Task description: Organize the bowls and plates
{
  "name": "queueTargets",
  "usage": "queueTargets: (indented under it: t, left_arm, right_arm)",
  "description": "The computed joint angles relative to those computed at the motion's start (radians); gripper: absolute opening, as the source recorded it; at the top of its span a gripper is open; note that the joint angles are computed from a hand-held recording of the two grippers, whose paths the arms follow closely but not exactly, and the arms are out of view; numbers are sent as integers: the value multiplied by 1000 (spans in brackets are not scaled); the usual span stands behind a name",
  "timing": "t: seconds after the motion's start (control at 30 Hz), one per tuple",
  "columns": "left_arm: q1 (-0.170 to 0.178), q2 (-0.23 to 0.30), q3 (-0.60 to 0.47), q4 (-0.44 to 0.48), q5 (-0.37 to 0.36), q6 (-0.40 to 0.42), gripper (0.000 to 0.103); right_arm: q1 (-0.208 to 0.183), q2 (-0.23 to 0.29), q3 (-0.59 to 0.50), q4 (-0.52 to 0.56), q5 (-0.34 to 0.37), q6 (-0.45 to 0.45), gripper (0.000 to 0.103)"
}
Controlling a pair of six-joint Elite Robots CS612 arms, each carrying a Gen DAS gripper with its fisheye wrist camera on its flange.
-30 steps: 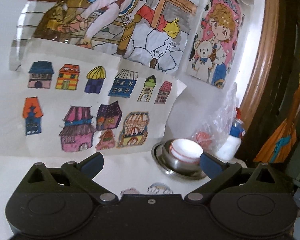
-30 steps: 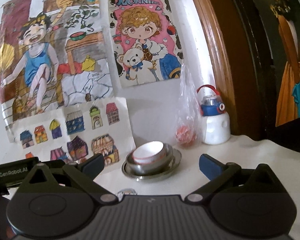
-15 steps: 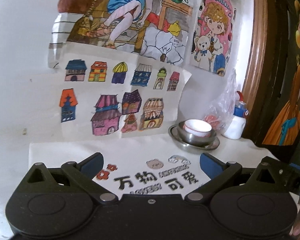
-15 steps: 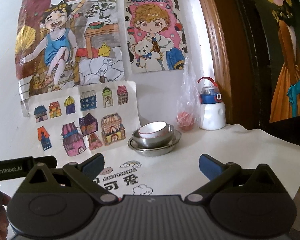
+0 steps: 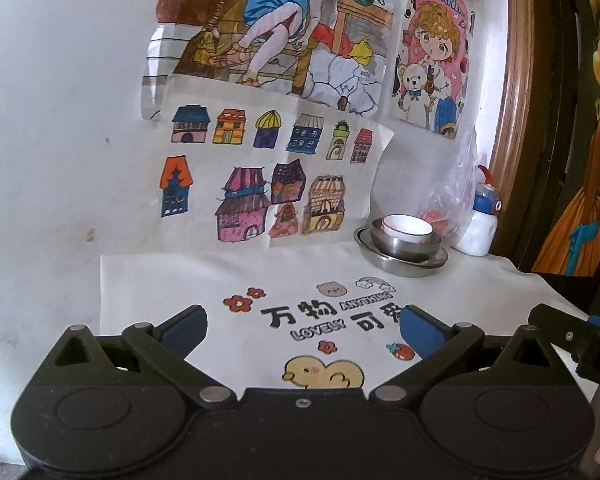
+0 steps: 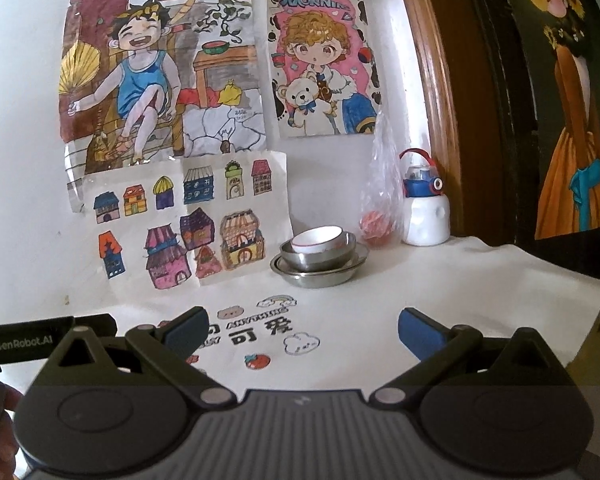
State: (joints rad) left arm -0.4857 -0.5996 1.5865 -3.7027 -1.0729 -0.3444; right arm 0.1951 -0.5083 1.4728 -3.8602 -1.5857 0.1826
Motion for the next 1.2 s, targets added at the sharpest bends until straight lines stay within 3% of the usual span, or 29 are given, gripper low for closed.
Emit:
queueTargets:
  t: [0.7, 1.2]
  left_arm:
    - [-35, -16, 94, -52, 75, 3, 102]
    - [-33, -14, 96, -25, 73, -10, 102]
  right_arm:
    - [8, -7, 71, -54, -27, 7, 103]
    - [5, -3, 72, -38, -38, 29, 103]
